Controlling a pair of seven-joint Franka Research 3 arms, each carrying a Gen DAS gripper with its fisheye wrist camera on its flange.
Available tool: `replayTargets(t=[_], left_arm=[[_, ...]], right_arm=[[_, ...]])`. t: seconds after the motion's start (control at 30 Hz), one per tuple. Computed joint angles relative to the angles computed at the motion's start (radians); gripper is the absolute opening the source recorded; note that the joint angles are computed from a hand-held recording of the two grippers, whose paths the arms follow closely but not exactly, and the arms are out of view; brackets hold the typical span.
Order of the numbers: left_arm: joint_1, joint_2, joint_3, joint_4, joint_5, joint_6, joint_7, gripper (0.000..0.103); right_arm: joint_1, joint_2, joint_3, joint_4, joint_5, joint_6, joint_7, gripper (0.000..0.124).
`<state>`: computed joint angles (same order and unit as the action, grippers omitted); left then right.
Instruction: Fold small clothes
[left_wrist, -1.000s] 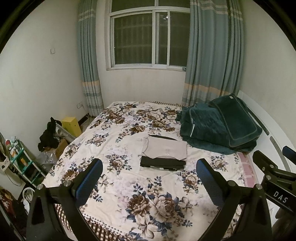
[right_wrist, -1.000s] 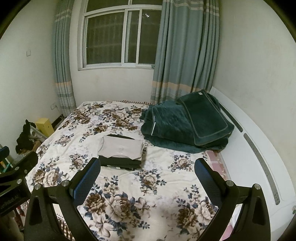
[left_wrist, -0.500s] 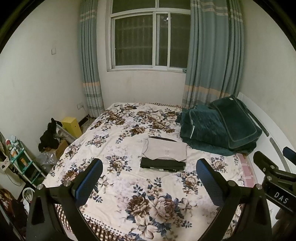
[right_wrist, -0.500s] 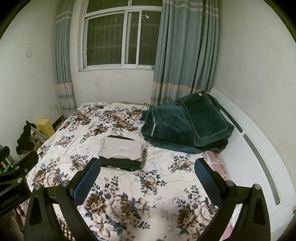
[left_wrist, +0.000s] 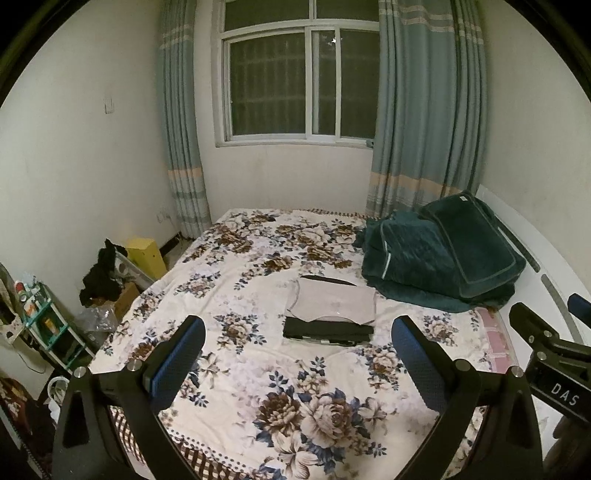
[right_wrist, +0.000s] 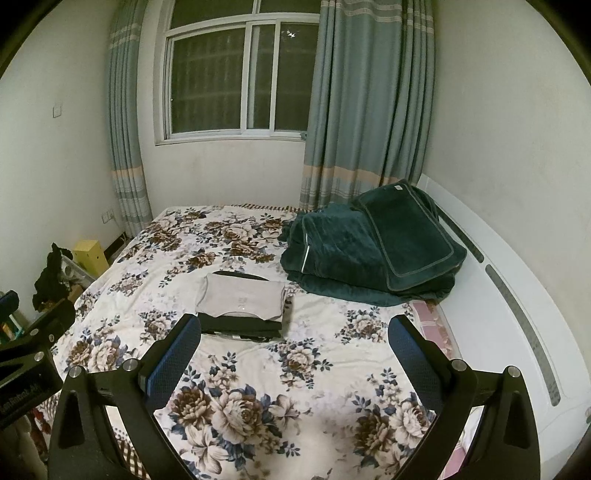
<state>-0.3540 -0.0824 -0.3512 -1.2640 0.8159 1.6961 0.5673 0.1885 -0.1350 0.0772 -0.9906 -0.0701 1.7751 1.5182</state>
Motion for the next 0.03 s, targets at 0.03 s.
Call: replayTargets(t=[0.03], left_arm=[[0.001,0.002,0.002,0.005,-0.007,0.005,0.005,0.103]], right_arm=[[0.000,0.000,0.000,0.000,-0.001,0.001,0.000,0.103]])
